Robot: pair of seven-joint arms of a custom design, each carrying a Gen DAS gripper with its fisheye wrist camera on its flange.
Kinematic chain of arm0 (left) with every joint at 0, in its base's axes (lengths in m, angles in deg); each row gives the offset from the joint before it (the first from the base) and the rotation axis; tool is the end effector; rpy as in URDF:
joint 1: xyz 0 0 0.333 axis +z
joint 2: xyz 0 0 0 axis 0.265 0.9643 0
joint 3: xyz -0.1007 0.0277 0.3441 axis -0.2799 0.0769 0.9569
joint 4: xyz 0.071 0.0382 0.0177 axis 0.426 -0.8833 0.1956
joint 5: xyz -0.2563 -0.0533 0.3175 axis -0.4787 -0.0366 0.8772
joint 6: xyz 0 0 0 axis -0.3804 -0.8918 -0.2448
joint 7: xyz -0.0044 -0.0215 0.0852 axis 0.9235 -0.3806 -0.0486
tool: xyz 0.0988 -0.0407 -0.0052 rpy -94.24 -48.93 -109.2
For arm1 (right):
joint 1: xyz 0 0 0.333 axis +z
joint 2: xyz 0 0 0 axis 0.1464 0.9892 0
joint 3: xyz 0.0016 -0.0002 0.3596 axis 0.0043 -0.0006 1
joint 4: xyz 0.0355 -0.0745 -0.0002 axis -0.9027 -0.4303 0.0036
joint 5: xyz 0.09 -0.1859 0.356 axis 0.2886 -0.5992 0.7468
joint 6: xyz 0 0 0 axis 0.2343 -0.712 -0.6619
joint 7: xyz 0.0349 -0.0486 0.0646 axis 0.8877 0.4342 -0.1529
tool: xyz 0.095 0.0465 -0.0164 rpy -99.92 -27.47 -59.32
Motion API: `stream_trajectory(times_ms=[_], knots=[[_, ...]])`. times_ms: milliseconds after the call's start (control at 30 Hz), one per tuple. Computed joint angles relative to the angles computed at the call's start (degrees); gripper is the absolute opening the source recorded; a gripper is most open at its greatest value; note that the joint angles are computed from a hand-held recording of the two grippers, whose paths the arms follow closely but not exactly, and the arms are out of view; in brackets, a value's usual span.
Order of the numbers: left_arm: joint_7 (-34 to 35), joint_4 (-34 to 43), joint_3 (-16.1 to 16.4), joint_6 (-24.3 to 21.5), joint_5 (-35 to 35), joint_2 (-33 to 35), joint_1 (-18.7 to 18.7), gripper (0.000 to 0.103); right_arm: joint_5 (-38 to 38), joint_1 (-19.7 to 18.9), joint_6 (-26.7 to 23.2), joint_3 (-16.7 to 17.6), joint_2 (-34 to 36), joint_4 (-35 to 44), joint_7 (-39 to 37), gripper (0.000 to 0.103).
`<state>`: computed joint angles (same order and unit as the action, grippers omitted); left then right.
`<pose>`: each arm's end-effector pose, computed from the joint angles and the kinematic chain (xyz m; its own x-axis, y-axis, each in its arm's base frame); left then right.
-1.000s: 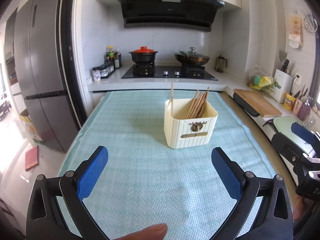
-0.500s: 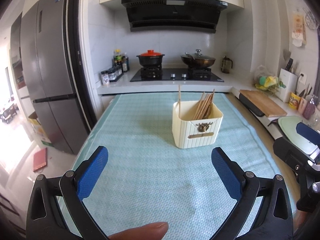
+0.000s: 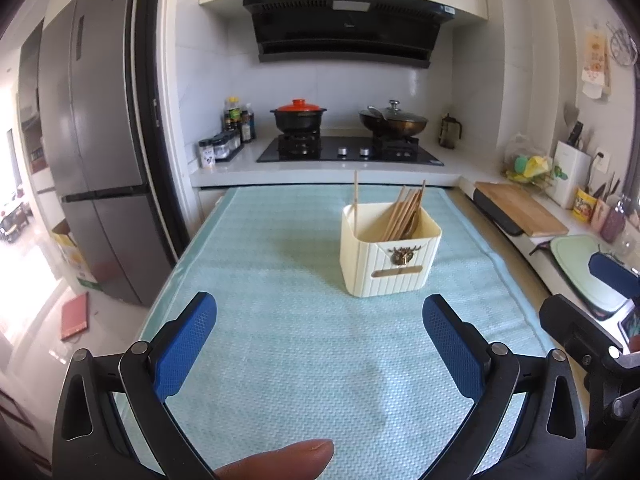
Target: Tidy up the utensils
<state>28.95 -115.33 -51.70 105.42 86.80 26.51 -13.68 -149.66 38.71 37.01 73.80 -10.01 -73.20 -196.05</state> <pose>0.5191 -0.4417 0.6132 -0.5165 -0.8562 0.0071 -0.4525 0.2659 -0.8512 0.3937 0.3906 0.6210 -0.2926 -0.9561 -0.0154 -0.4218 0.1435 -0.8952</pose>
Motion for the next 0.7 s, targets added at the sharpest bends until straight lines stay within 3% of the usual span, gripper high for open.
stream_trajectory(times_ms=[167,700], knots=[[-2.4,0.0,0.6,-0.4,2.9,-0.3,-0.5,0.103,0.1,0.4,-0.7,0.2,0.5,0.7,-0.6,0.103],[-1.4,-0.4,-0.4,-0.6,1.4,-0.6,0.5,0.103,-0.7,1.1,-1.2,0.2,0.8,1.5,-0.8,0.103]])
